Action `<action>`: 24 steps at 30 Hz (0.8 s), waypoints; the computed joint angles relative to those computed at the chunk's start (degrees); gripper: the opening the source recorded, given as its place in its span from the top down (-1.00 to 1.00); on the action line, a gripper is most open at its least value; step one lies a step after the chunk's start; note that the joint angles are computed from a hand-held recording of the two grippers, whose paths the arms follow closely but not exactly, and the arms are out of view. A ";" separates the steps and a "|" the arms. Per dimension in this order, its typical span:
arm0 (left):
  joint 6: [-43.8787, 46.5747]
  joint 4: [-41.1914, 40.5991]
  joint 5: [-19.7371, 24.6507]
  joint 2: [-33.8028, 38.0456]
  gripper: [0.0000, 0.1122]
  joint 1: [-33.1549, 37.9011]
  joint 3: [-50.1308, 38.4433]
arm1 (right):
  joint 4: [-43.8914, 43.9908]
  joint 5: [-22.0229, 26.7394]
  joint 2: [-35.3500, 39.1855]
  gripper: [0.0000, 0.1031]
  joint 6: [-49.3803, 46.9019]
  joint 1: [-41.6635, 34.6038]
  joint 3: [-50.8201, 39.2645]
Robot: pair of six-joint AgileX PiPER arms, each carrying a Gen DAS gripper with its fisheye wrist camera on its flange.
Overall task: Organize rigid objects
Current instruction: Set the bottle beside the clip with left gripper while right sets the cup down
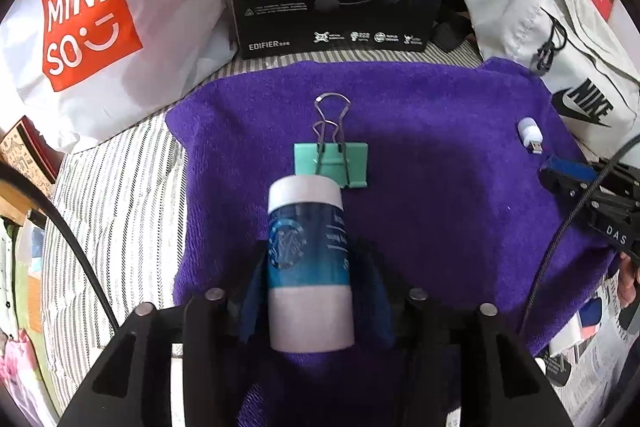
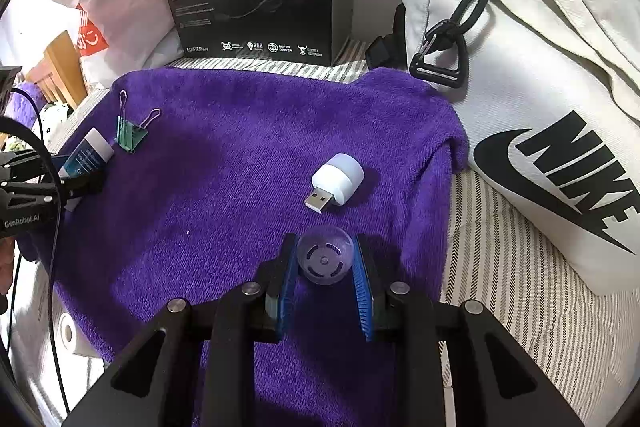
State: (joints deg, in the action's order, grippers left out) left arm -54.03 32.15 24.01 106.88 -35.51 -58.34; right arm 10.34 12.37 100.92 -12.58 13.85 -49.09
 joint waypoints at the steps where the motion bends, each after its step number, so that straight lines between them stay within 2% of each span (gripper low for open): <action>1: 0.07 -0.10 0.22 0.00 0.12 -0.19 -0.10 | 0.10 0.27 -0.04 0.44 -0.32 -0.01 -0.07; 5: 0.50 -1.08 0.75 -0.67 0.01 -0.62 0.19 | 1.89 1.70 -0.34 0.27 -3.32 0.25 -0.28; 8: 1.03 -1.93 1.20 -1.17 -0.08 -1.05 0.46 | -2.20 1.98 -0.91 0.06 0.09 1.44 0.18; 10: 0.13 -1.42 1.59 -1.65 -0.11 -1.72 0.93 | -8.74 1.08 -1.88 -0.11 6.49 2.75 1.36; 14: 0.46 -3.28 1.49 -2.93 -0.12 -2.30 2.08 | -9.95 1.31 -3.58 -0.13 9.18 2.72 2.64; 18: -1.46 -3.08 1.56 -5.86 -0.12 -3.25 4.04 | -2.54 2.37 -6.37 -0.13 2.73 1.31 3.95; 24: -7.65 1.01 2.38 -12.20 -0.12 -7.26 8.04 | -7.53 3.80 -12.34 -0.13 9.59 1.80 7.08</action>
State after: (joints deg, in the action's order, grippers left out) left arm -61.69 33.15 26.39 94.68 -42.77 -50.30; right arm 2.81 16.17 88.58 -2.99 15.65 -42.00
